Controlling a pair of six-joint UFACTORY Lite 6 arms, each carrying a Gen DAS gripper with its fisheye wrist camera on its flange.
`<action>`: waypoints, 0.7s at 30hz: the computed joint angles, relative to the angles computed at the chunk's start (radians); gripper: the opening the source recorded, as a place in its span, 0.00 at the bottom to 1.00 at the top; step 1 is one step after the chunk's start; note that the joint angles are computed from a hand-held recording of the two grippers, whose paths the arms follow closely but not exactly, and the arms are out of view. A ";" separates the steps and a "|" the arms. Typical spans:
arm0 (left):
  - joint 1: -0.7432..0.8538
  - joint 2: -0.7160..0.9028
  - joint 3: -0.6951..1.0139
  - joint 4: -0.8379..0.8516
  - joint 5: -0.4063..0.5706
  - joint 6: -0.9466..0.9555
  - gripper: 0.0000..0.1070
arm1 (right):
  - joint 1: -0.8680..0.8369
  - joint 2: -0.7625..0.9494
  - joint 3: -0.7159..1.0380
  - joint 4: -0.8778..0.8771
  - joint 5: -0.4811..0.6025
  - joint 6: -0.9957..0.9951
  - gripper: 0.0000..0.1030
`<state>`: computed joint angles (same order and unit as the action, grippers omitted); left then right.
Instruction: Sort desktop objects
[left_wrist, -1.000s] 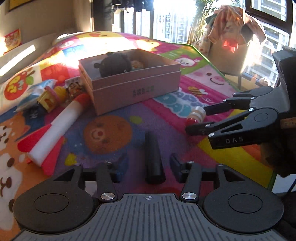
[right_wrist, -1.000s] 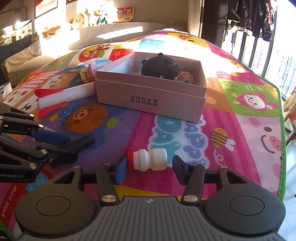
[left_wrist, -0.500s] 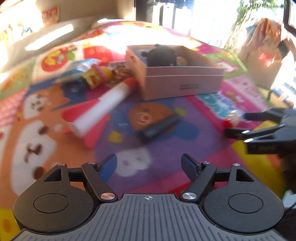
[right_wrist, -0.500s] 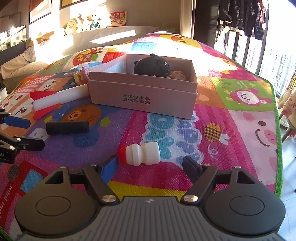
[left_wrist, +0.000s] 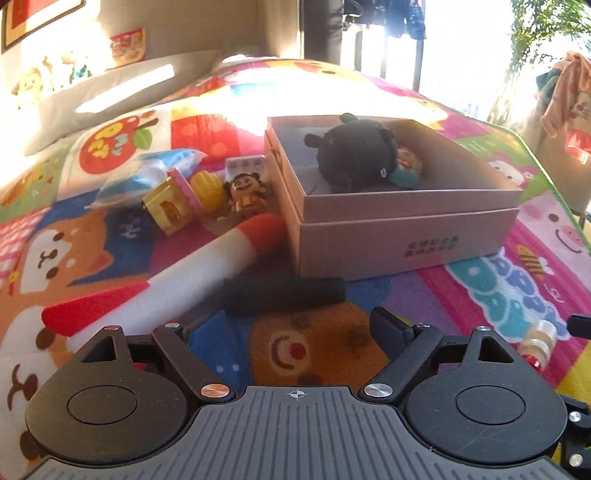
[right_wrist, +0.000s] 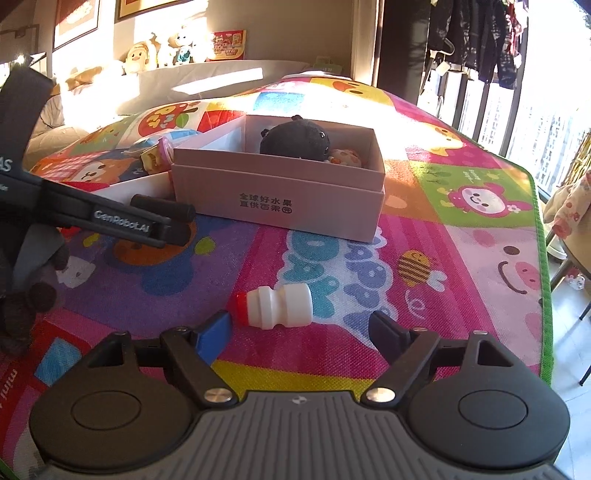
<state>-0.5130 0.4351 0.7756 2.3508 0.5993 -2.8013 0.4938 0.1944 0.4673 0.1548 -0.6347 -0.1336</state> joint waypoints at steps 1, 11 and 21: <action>0.007 0.008 0.004 0.004 0.017 0.010 0.84 | -0.001 0.001 0.004 -0.005 0.003 0.000 0.80; 0.082 0.029 0.028 0.185 -0.015 -0.064 0.76 | -0.024 0.028 0.056 -0.106 0.063 0.060 0.80; -0.005 -0.232 -0.278 0.279 -0.009 -0.224 0.76 | -0.006 0.046 0.123 -0.085 0.126 0.049 0.68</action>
